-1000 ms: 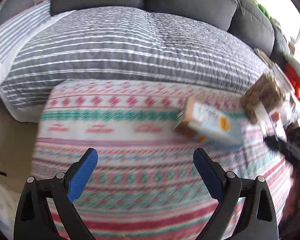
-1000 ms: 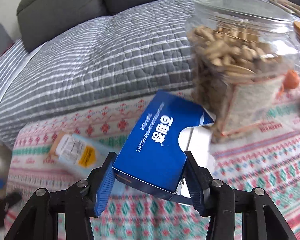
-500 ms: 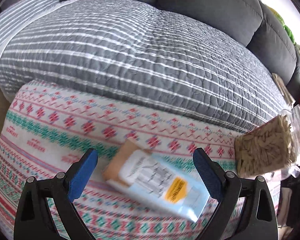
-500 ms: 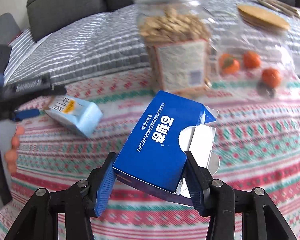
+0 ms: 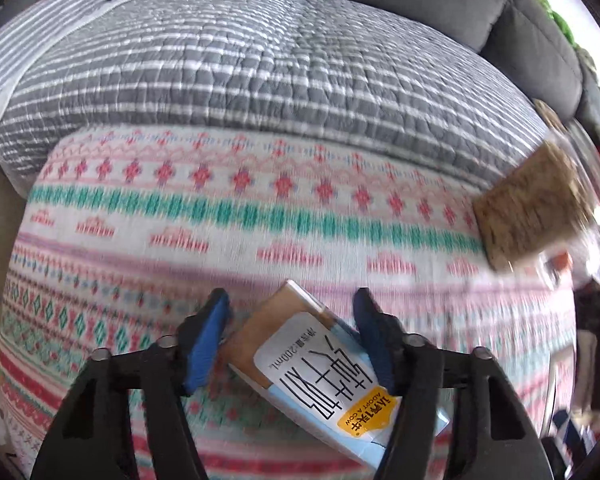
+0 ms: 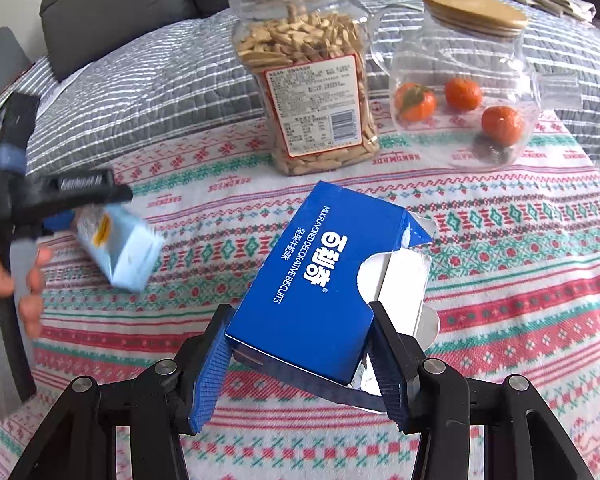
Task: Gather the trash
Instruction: 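Lift the blue biscuit box with the right tool while the left tool lifts the milk carton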
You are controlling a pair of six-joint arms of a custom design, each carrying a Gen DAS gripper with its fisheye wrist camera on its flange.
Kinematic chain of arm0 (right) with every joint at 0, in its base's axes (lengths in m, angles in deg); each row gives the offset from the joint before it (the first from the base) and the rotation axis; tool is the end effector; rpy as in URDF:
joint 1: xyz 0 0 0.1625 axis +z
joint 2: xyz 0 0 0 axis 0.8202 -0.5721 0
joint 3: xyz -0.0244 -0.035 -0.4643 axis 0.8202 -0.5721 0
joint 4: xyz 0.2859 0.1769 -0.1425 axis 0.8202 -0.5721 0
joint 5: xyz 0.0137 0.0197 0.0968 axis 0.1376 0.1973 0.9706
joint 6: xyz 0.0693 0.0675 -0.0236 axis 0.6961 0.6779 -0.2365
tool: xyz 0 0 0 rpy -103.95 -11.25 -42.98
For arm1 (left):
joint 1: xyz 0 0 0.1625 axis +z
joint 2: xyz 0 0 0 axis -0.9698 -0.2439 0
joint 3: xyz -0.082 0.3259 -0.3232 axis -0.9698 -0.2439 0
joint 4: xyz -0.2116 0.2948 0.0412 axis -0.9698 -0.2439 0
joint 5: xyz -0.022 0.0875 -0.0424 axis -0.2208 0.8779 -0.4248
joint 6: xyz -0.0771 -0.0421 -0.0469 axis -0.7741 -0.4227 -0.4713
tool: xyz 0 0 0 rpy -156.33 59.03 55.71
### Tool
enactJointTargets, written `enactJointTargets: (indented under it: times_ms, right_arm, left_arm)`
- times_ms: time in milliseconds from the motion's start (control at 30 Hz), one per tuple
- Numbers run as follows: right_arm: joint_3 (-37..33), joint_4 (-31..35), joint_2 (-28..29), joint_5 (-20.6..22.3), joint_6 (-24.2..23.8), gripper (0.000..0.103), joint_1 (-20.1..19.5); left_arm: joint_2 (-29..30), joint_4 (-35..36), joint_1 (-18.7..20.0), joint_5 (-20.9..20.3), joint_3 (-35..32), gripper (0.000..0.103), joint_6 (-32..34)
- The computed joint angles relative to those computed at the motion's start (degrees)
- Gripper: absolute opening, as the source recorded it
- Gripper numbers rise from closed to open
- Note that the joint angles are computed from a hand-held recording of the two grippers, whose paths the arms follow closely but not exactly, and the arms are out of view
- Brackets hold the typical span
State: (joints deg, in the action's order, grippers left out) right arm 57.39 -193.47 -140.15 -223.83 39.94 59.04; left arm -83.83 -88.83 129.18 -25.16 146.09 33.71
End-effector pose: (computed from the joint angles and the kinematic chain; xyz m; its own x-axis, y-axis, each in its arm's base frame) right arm 0.2444 -0.4173 0.2020 -0.7515 0.4555 0.4772 0.0029 0.7257 -0.6880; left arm -0.2392 -0.6359 0.1017 -0.7590 0.3618 -0.5413 0.4892 0.8655 -0.1075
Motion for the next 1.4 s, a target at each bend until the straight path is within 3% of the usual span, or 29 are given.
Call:
enactJointTargets:
  times_ms: [33, 67, 200, 300, 400, 533, 600, 633, 700, 733, 767, 833, 1133, 1400]
  right_arm:
    - [-0.4, 1.7, -0.2, -0.1, 1.3, 0.057, 0.5]
    - [-0.9, 4.0, -0.5, -0.2, 3.1, 0.057, 1.2]
    - [-3.1, 13.0, -1.3, -0.4, 9.7, 0.057, 4.0]
    - [-4.9, 20.2, -1.6, 0.0, 15.5, 0.057, 6.1]
    - [-6.3, 26.5, -1.7, -0.3, 20.8, 0.057, 8.2]
    - [-6.9, 32.1, -2.2, -0.6, 27.0, 0.057, 10.6]
    - [-6.5, 33.4, -2.8, -0.4, 29.8, 0.057, 11.6]
    - [-6.2, 34.2, -3.1, -0.3, 31.0, 0.057, 12.1]
    - [-5.8, 36.7, -3.8, -0.5, 34.1, 0.057, 13.0]
    - [-5.5, 37.6, -4.1, -0.5, 35.4, 0.057, 13.4]
    - [-5.1, 38.3, -4.5, -0.6, 36.5, 0.057, 13.8]
    - [-4.6, 40.3, -5.2, -0.7, 39.2, 0.057, 14.7]
    - [-2.9, 46.1, -6.6, -1.3, 48.5, 0.057, 17.7]
    - [-3.4, 48.0, -5.0, 0.4, 52.8, 0.057, 19.4]
  left_arm:
    - [-1.5, 0.7, 0.1, -0.7, 1.5, 0.021, 0.7]
    - [-2.9, 2.2, 0.2, -1.6, 2.6, 0.016, 0.8]
    - [-7.4, 4.5, 0.6, -3.3, 6.9, 0.015, 2.1]
    - [-10.9, 9.0, 1.3, -7.3, 8.7, 0.015, 3.7]
    - [-13.1, 16.0, 1.0, -9.5, 9.3, 0.015, 8.4]
    - [-16.6, 19.9, -1.1, -9.4, 12.9, 0.016, 17.4]
    - [-18.6, 20.3, -1.7, -10.1, 14.8, 0.018, 19.4]
    - [-19.5, 19.8, -1.9, -10.6, 15.7, 0.024, 20.0]
    - [-20.3, 18.4, -1.3, -12.9, 15.9, 0.043, 21.7]
    - [-21.4, 17.2, -1.1, -14.4, 16.7, 0.058, 21.6]
    - [-21.6, 16.4, -1.0, -15.6, 16.7, 0.065, 21.5]
    - [-22.8, 15.9, -0.7, -17.6, 17.6, 0.065, 21.8]
    - [-22.6, 13.1, -2.0, -17.7, 22.1, 0.065, 24.1]
    - [-24.7, 7.1, -3.1, -14.0, 27.2, 0.058, 24.3]
